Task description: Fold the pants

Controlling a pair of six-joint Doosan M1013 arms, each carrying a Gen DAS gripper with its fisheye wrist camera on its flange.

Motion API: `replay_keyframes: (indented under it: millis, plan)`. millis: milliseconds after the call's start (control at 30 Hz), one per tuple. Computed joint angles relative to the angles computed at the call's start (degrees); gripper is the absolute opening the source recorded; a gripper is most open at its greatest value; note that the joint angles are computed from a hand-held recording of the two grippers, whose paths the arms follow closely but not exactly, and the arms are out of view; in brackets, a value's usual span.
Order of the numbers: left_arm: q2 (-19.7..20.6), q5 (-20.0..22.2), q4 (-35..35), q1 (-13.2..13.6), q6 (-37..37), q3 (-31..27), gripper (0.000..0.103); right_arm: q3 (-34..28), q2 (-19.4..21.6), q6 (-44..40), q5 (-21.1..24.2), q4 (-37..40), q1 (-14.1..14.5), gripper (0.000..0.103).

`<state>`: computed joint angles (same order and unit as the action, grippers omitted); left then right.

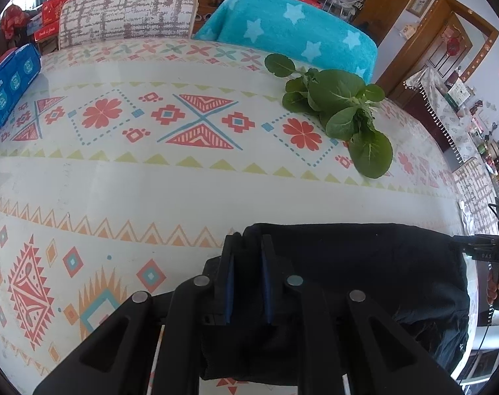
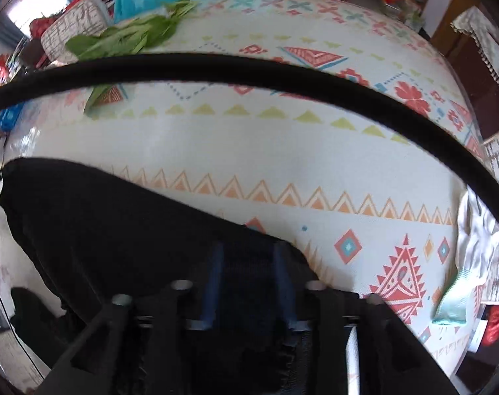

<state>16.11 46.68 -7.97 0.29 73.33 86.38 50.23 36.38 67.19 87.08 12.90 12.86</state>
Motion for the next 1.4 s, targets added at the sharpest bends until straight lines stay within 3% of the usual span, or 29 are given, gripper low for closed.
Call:
replay_keyframes:
  millis: [133,300,400,533,600,633,767,1067,1400]
  plan:
    - [0.3,0.0,-1.2,0.3,0.9,0.2,0.014,0.0,-0.1,-1.3,-0.6,0.3,0.5,0.079]
    - [0.7,0.0,-2.8,0.7,1.8,0.3,0.014,-0.2,-0.2,-1.2,-2.9,-3.1,1.2,0.079]
    - [1.0,-0.2,-3.9,0.9,2.4,0.3,0.013,-0.6,0.5,-3.0,-0.4,-4.3,1.4,0.079]
    - [1.3,-0.4,-4.8,1.1,2.9,0.4,0.014,0.9,-0.3,-4.3,-2.0,-5.2,1.8,0.079]
    - [1.3,-0.5,-4.7,1.1,2.9,0.5,0.014,0.9,-0.2,-3.5,-1.0,-3.9,1.5,0.071]
    - [1.3,-0.6,-4.7,1.1,2.7,0.5,0.014,0.9,-0.3,-3.6,-0.7,-3.7,1.6,0.057]
    - [0.8,-1.5,-4.0,1.0,1.1,0.6,0.013,0.9,-0.9,-4.3,0.2,-3.0,1.8,0.03]
    - [-4.8,-5.2,3.2,-1.1,-5.5,1.9,0.013,7.2,-7.7,-5.0,-8.4,-1.6,1.8,0.028]
    - [-14.0,-8.6,16.0,-6.5,-18.7,7.7,0.013,16.5,-17.5,-8.4,-16.9,3.0,-0.5,0.028]
